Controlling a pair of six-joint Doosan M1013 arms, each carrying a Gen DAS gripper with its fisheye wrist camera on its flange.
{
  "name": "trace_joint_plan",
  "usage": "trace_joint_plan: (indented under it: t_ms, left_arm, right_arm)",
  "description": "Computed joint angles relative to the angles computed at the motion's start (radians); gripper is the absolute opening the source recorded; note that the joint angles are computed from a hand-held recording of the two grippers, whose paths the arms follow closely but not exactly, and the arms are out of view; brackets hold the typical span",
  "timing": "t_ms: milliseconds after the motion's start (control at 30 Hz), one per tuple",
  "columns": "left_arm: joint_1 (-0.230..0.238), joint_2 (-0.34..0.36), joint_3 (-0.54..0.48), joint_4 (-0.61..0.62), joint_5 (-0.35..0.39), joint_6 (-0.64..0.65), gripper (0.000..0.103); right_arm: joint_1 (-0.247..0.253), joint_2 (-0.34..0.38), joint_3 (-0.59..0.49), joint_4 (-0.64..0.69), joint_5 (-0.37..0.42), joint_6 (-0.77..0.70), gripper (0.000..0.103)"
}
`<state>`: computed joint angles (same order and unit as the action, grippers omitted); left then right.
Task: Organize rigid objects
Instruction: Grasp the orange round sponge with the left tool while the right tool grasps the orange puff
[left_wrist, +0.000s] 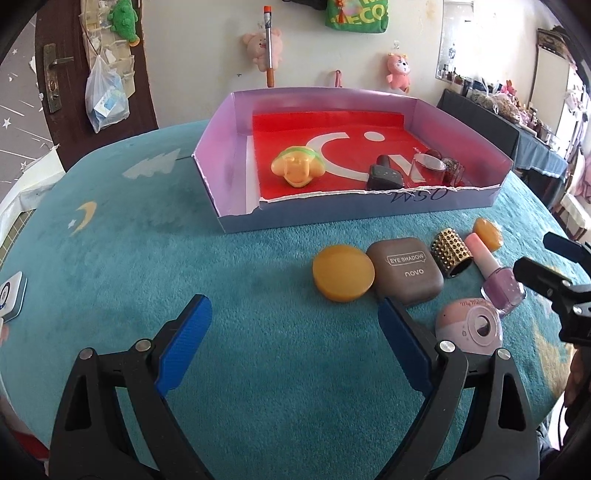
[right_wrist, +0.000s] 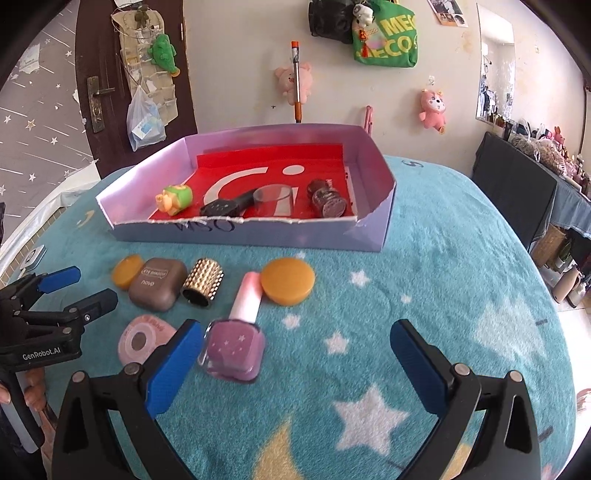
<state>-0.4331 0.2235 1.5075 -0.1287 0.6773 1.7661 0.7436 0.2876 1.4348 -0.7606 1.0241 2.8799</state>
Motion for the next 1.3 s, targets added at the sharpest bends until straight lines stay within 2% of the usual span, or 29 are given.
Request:
trace_joint_plan:
  t_ms: [300,433,567,867,967,1100,1267,1300]
  left_arm:
    - [-0.004,0.031,-0.046,0.019,0.044,0.011,0.092]
    - [-0.003,0.043,-0.064,0.019,0.060,0.018,0.092]
    - [-0.004,0.051,-0.077,0.026,0.071,0.017,0.092]
    - [-0.003,0.064,-0.092,0.019,0.078,0.010,0.092]
    - [0.001,0.065,-0.092,-0.003,0.079,0.015,0.091]
    - [0.016,0.072,-0.097,-0.093,0.109,0.064,0.076]
    - [0.015,0.072,-0.095,-0.122,0.107,0.097,0.064]
    - [0.016,0.071,-0.094,-0.138,0.107,0.113,0.058]
  right_arm:
    - [-0.045,0.008,-0.023,0.067,0.036,-0.088,0.103]
    - [-0.063,0.009,-0.024,0.117,0.021,-0.129,0.103]
    - [-0.067,0.023,-0.042,0.116,0.065,-0.170,0.103]
    - [-0.091,0.034,-0.053,0.175,0.034,-0.236,0.103]
    - [-0.096,0.039,-0.059,0.188,0.022,-0.257,0.096]
    - [-0.101,0.040,-0.059,0.212,-0.010,-0.273,0.082]
    - [-0.099,0.040,-0.057,0.208,-0.035,-0.280,0.072]
    - [-0.100,0.039,-0.055,0.213,-0.046,-0.284,0.069]
